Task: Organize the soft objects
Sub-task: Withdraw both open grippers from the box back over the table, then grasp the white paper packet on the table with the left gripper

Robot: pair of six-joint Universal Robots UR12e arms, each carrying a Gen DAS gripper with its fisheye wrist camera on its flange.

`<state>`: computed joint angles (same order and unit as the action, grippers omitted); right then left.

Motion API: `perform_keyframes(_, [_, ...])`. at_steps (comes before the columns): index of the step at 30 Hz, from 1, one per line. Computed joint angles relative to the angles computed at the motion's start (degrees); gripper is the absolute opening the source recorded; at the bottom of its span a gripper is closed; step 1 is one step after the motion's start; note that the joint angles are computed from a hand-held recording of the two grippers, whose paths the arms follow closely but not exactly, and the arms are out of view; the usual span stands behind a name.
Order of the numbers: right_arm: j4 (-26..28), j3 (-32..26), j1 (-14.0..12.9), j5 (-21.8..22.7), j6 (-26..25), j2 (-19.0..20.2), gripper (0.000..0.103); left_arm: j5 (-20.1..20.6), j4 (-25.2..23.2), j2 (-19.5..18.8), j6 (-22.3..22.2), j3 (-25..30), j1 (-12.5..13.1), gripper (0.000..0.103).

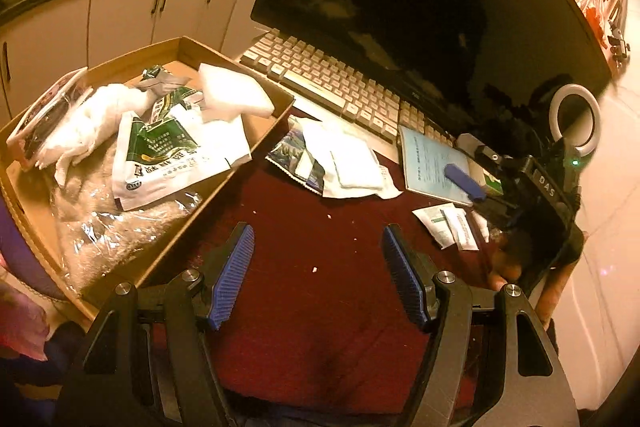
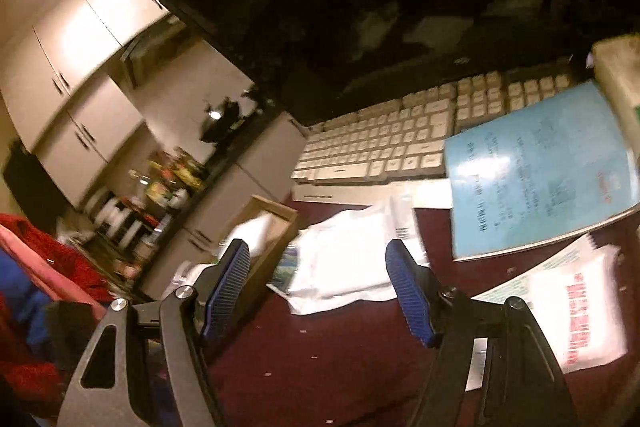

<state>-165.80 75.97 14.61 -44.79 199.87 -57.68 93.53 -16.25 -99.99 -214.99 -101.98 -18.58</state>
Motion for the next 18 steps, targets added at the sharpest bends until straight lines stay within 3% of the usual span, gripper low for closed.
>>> perform_keyframes(3, [1.27, -0.27, -0.24, 3.09, -0.07, 0.43, 0.071, -0.10, 0.52, -0.15, -0.29, -0.14, -0.14, 0.067])
perform_keyframes(11, [4.95, -0.33, -0.71, 3.38, 1.27, 0.45, 0.071, -1.54, -0.91, -1.05, -0.49, 0.78, -0.03, 0.067])
perform_keyframes(13, [6.30, -0.51, -0.90, 3.32, 0.46, 0.38, 0.071, -4.03, -0.62, -1.38, 0.45, 1.09, 0.37, 0.067])
perform_keyframes(16, [8.17, -0.17, -1.12, -0.71, -0.88, -0.66, 0.071, -5.09, -3.20, -2.50, 1.69, 3.09, 0.45, 0.067])
perform_keyframes(18, [9.71, 0.47, -0.88, -7.80, -2.68, -2.09, 0.071, -4.67, -5.20, -3.34, 1.89, 4.54, 0.47, 0.067])
